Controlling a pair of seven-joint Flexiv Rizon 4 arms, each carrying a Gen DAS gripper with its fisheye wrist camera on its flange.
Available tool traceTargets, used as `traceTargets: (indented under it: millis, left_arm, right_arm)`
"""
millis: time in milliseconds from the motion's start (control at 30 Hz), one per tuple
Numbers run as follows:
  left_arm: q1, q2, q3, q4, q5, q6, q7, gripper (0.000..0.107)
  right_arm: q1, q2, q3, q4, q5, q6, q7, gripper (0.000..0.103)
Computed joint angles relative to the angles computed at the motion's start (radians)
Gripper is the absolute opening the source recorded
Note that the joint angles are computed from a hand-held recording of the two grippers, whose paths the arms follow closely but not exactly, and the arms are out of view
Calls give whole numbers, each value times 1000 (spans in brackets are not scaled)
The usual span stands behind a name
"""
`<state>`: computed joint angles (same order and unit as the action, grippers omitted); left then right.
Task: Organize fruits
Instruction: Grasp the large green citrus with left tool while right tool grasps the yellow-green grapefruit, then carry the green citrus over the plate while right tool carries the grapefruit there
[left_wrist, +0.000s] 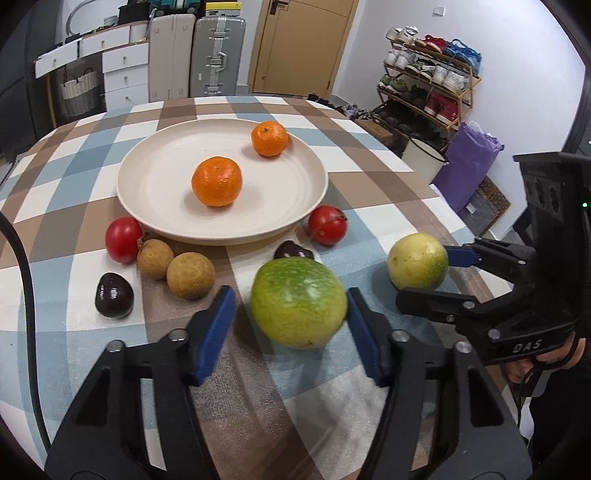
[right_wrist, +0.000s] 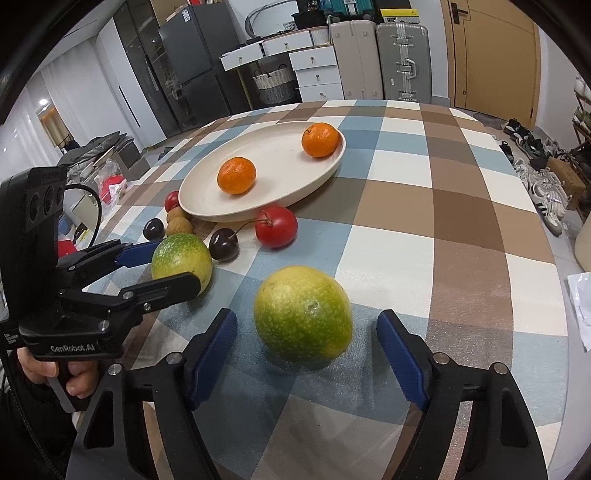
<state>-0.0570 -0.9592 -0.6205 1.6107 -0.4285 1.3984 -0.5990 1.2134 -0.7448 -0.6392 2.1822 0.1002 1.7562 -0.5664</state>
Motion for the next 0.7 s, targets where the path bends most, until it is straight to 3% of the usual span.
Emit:
traceTargets:
  millis: [467,700]
  left_arm:
    - [47,1,-54,36,13,34,11,48]
    - [77,-3,-86,53,36,56,13,48]
  right_arm:
    - [3,1,6,-3,3,7,-14,68]
    - [4,-4,2,-5,14,12,-12,56]
